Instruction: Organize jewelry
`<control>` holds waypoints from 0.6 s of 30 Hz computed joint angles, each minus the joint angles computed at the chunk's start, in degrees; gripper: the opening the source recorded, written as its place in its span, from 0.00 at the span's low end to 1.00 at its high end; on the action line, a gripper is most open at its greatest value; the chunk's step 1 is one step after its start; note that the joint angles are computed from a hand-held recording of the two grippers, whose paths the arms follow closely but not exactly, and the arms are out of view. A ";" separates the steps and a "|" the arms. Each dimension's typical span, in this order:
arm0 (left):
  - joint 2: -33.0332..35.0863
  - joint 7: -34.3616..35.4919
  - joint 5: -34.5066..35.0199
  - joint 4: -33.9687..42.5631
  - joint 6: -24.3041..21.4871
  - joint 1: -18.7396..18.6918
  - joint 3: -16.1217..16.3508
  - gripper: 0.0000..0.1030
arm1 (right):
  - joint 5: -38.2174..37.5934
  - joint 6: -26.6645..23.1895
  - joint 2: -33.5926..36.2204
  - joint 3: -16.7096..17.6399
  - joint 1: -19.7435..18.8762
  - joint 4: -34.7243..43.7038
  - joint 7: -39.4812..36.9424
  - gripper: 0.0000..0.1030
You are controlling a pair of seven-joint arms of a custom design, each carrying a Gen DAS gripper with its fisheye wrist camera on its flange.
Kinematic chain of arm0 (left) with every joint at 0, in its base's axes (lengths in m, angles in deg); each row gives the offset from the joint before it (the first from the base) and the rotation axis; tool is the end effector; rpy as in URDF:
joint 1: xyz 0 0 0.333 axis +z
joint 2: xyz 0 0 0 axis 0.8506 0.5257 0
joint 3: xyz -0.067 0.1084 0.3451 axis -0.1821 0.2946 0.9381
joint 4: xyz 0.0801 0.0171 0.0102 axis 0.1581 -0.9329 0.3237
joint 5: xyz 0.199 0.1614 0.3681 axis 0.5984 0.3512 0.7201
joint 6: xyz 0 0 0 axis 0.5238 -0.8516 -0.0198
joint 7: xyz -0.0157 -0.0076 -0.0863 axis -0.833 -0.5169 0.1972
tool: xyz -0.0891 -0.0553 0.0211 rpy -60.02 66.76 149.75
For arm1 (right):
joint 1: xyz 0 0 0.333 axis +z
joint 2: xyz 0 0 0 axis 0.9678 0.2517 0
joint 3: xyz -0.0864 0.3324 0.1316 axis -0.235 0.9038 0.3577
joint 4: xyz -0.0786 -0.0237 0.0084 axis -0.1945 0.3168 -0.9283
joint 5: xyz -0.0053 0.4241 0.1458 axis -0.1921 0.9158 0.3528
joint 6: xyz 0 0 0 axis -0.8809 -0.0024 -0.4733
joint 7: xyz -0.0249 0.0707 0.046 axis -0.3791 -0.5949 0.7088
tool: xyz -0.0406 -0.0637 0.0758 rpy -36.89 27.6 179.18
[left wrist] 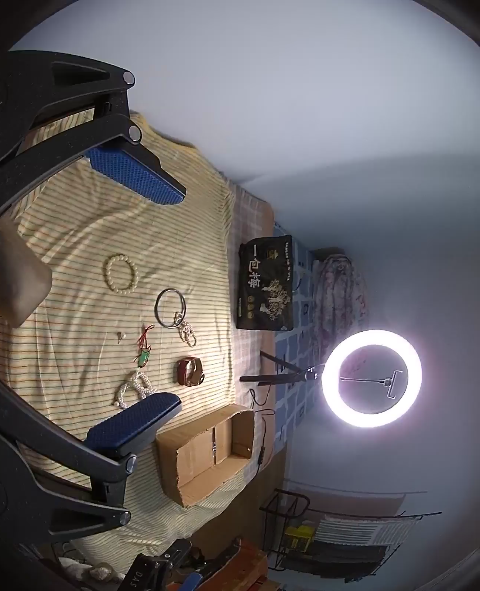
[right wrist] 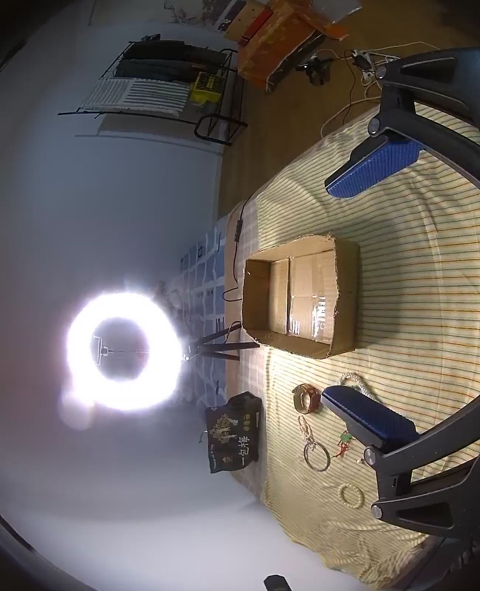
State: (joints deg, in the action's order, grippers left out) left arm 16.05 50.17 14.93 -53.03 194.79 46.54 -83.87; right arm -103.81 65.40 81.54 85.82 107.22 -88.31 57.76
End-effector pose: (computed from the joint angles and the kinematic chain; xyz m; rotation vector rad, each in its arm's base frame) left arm 0.5727 -0.2865 0.7129 -1.7443 1.4692 -0.7871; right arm 0.6190 0.4157 0.6760 -1.6740 1.4974 -0.9600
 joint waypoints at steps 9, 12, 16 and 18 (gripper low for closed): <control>0.55 -3.89 6.05 0.39 -0.36 -0.22 -0.42 1.00 | 1.01 -0.05 0.37 -0.08 0.39 0.69 -0.43 1.00; 0.46 -3.83 6.25 0.80 -0.78 -0.40 -0.39 1.00 | 1.32 0.26 0.31 -0.13 0.10 0.87 -0.90 1.00; 0.52 -3.53 6.31 1.91 -1.57 -0.65 -0.39 1.00 | 0.35 0.54 0.51 -0.13 0.50 0.80 -0.56 1.00; -0.55 -3.25 5.81 0.82 -0.48 -0.33 -0.09 1.00 | 0.51 0.37 0.67 -0.12 0.57 1.11 -0.74 1.00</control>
